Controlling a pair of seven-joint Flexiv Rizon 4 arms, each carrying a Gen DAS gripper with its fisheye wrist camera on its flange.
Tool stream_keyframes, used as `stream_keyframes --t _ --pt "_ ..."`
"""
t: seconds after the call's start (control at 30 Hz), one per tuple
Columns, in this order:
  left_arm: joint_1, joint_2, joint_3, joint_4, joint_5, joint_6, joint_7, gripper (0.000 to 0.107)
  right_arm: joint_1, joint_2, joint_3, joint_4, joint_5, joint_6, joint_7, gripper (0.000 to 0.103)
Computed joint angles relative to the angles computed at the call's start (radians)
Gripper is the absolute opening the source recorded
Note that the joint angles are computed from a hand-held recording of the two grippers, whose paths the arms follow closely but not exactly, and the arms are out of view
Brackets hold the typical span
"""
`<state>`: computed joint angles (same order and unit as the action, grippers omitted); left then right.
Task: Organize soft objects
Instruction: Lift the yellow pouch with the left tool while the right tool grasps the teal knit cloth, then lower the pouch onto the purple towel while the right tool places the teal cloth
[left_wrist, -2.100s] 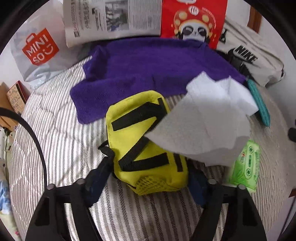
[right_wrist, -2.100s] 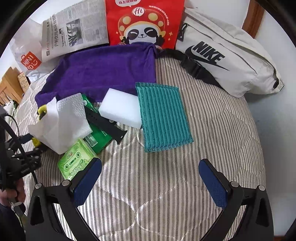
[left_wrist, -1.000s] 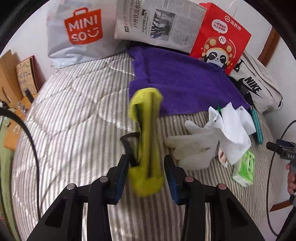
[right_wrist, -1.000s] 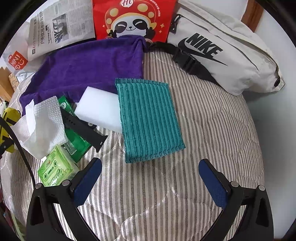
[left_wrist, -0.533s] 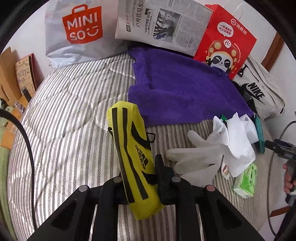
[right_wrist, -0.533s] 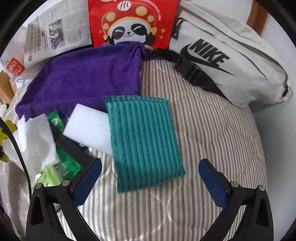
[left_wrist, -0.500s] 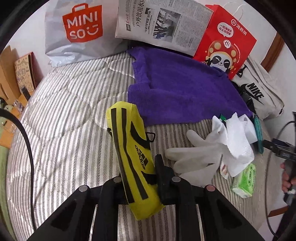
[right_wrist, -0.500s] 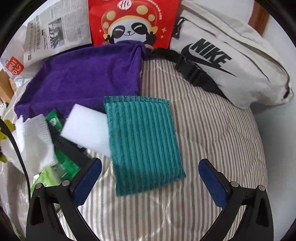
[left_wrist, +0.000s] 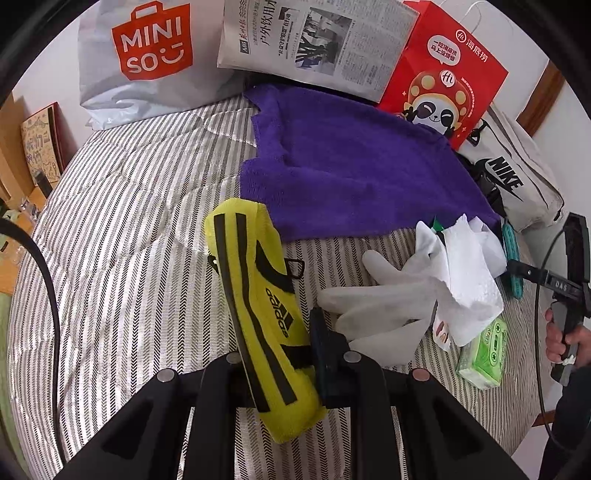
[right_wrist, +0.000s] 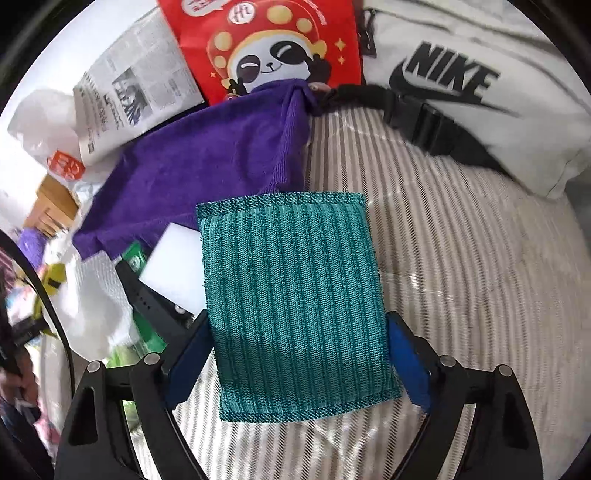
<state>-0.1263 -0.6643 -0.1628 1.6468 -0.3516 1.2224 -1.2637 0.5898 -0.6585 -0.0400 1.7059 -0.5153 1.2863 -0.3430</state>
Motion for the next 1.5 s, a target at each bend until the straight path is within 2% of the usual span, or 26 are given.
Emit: stream_keyframes --t 0.17,0.3,0.43,0.67,0.77,0.83,0.93,1.07,1.3,1.5 --pt "0.011 0.009 -0.014 0.014 -0.013 0.011 0.008 0.018 0.037 0.042 -0.025 0.009 -0.047 -0.084 0.046 0.088" --pt "0.024 0.032 -0.026 0.038 -0.027 0.025 0.024 0.018 0.049 0.092 -0.041 0.045 -0.116 -0.088 0.109 0.088" --pt "0.046 0.060 -0.054 0.067 -0.055 0.053 0.056 0.018 0.044 0.113 -0.031 0.030 -0.180 -0.111 0.143 0.088" --pt "0.079 0.038 -0.107 0.052 -0.129 0.033 0.119 0.018 0.033 0.103 -0.008 -0.006 -0.228 -0.111 0.171 0.088" --pt "0.060 0.029 -0.092 0.046 -0.131 0.052 0.116 0.014 0.029 0.101 0.006 -0.010 -0.223 -0.112 0.167 0.088" --pt "0.061 0.039 -0.096 0.056 -0.133 0.063 0.128 0.014 0.034 0.102 0.010 -0.015 -0.226 -0.126 0.160 0.088" --pt "0.093 0.071 -0.142 0.096 -0.168 0.106 0.172 0.014 0.038 0.101 0.012 -0.025 -0.234 -0.141 0.154 0.088" --pt "0.126 0.100 -0.181 0.114 -0.220 0.109 0.215 0.014 0.033 0.086 0.023 -0.067 -0.219 -0.180 0.123 0.088" --pt "0.072 0.081 -0.118 0.020 -0.197 0.071 0.217 0.014 0.022 0.013 0.030 -0.203 -0.170 -0.225 0.036 0.088" --pt "0.026 -0.013 -0.070 -0.167 -0.144 -0.003 0.175 0.014 0.014 -0.107 0.036 -0.412 -0.082 -0.323 -0.091 0.088"
